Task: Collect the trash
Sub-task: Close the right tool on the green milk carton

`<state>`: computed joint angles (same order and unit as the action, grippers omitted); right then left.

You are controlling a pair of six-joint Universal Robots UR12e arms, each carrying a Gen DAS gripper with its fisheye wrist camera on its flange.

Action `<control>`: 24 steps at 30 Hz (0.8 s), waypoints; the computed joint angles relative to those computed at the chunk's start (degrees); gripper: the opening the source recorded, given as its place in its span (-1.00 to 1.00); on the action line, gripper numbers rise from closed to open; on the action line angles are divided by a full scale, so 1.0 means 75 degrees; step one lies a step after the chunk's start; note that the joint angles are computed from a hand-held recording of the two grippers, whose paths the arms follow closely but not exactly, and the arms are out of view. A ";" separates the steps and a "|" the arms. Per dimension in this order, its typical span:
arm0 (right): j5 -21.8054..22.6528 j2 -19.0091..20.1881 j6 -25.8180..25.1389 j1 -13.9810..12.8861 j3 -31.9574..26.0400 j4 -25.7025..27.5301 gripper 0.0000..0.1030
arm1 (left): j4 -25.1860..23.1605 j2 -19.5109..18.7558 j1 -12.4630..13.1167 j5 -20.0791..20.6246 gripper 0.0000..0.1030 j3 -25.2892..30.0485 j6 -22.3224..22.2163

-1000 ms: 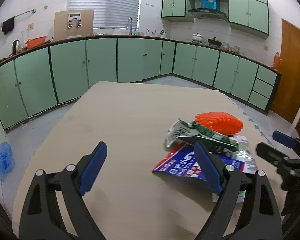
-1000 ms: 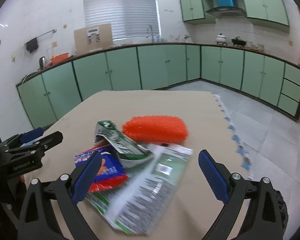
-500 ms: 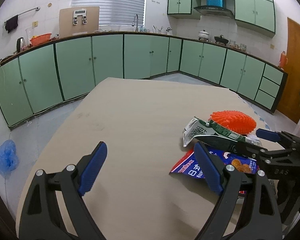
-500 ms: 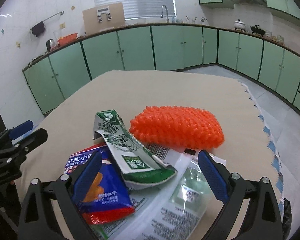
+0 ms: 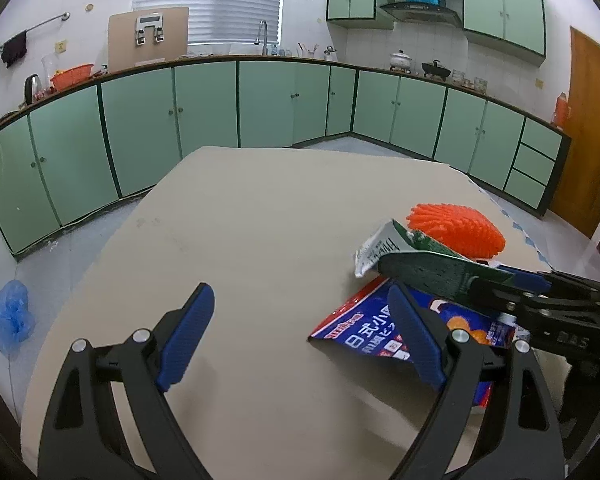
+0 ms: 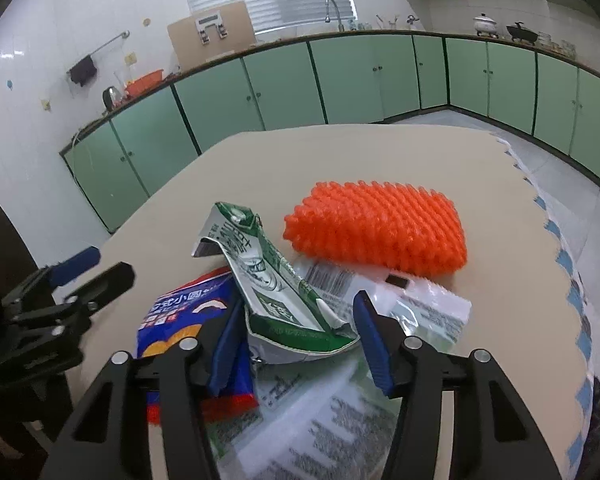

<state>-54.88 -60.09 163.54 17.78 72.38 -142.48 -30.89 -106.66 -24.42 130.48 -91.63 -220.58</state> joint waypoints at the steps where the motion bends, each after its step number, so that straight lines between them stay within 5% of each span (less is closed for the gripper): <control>1: -0.0053 -0.0068 0.0069 0.0002 0.0107 -0.0130 0.04 | 0.0007 0.0004 -0.0006 -0.0026 0.67 -0.0004 0.0002; 12: -0.0889 -0.0856 0.1111 -0.0414 0.1497 -0.2005 0.04 | 0.0345 -0.0245 -0.0236 -0.0721 0.67 0.0265 0.0171; 24: -0.1113 -0.1175 0.1152 -0.0622 0.2045 -0.1885 0.05 | 0.0054 -0.0735 -0.0369 -0.0912 0.71 0.0841 0.0232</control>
